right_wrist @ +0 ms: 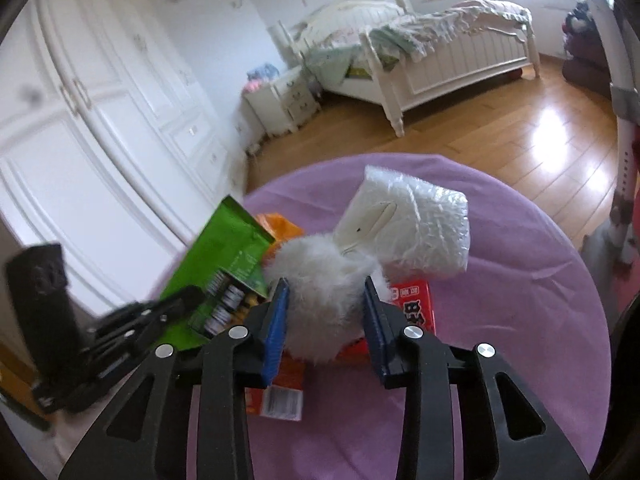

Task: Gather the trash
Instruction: 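Grasp the green stick with the left tool while the right tool grasps the white pom-pom, then carry the green stick and pom-pom with both tools over the black bin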

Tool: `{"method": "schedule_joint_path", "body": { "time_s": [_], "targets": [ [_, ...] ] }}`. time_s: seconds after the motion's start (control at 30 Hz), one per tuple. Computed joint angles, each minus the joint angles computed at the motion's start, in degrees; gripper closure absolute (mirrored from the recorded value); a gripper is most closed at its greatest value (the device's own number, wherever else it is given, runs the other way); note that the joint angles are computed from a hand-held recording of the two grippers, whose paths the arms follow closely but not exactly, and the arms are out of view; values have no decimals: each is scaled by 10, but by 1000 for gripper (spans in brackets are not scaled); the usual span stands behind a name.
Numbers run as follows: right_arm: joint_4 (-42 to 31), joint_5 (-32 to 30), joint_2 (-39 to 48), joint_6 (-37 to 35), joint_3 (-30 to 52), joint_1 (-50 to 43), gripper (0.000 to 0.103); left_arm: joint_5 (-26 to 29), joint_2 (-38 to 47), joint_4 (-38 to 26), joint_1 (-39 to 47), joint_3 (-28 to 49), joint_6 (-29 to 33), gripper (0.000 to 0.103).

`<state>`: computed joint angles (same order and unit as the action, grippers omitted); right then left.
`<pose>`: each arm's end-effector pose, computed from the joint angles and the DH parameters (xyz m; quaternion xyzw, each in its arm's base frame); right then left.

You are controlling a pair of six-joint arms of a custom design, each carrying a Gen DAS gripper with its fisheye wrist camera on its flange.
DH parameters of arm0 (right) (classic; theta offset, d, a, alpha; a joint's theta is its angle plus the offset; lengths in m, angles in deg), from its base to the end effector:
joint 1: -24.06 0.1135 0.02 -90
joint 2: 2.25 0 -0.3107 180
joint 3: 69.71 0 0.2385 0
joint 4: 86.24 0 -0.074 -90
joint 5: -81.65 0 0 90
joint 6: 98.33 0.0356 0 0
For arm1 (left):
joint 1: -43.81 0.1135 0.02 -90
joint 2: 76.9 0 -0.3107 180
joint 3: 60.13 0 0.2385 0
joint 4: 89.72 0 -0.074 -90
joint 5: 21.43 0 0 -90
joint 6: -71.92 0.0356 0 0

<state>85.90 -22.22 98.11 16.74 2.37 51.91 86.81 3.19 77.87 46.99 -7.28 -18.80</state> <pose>0.3263 0.1821 0.2421 -0.0761 0.8835 0.2967 0.3545 0.2618 0.0034 0.2416 0.0370 0.8953 -0.1344 0.4230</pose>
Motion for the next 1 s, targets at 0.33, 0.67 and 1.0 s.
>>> {"method": "schedule_joint_path", "body": {
  "time_s": [0.33,0.67,1.0],
  "targets": [
    [111,-99,-183,83,-174,-114,69,72,-120,-58,-1,13,-61,97],
    [150,-240,-265,85,-312,-355,69,-14,-78,-14,-208,26,-134,96],
    [142,-387,-209,-32,-361,-657,69,1,144,36,-398,158,-172,96]
  ]
}}
